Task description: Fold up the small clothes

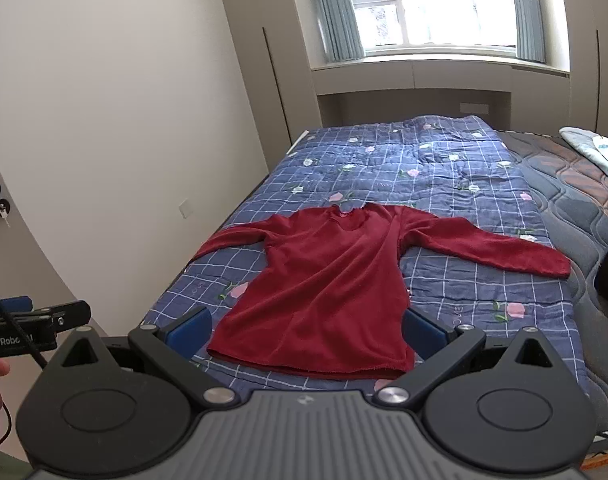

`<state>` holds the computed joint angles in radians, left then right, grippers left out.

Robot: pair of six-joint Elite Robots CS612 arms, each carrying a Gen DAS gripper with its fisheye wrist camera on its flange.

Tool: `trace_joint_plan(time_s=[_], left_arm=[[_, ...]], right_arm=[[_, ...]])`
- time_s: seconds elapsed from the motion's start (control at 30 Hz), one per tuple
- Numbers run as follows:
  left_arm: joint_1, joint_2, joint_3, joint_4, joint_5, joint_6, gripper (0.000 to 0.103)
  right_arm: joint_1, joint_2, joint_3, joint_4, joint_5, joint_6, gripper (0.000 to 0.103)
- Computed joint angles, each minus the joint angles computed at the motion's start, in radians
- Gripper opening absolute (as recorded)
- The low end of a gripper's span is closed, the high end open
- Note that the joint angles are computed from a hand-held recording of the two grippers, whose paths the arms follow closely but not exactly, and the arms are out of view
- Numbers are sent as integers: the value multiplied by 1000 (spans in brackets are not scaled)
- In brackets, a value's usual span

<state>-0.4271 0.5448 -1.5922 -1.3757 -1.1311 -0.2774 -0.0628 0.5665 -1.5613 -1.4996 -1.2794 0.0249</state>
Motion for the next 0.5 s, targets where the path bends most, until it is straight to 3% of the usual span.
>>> trace_joint_plan(time_s=[0.5], left_arm=[[-19,-32,21,55,27,-43,102]], right_arm=[[-19,-15,-5,8,45,-112,103]])
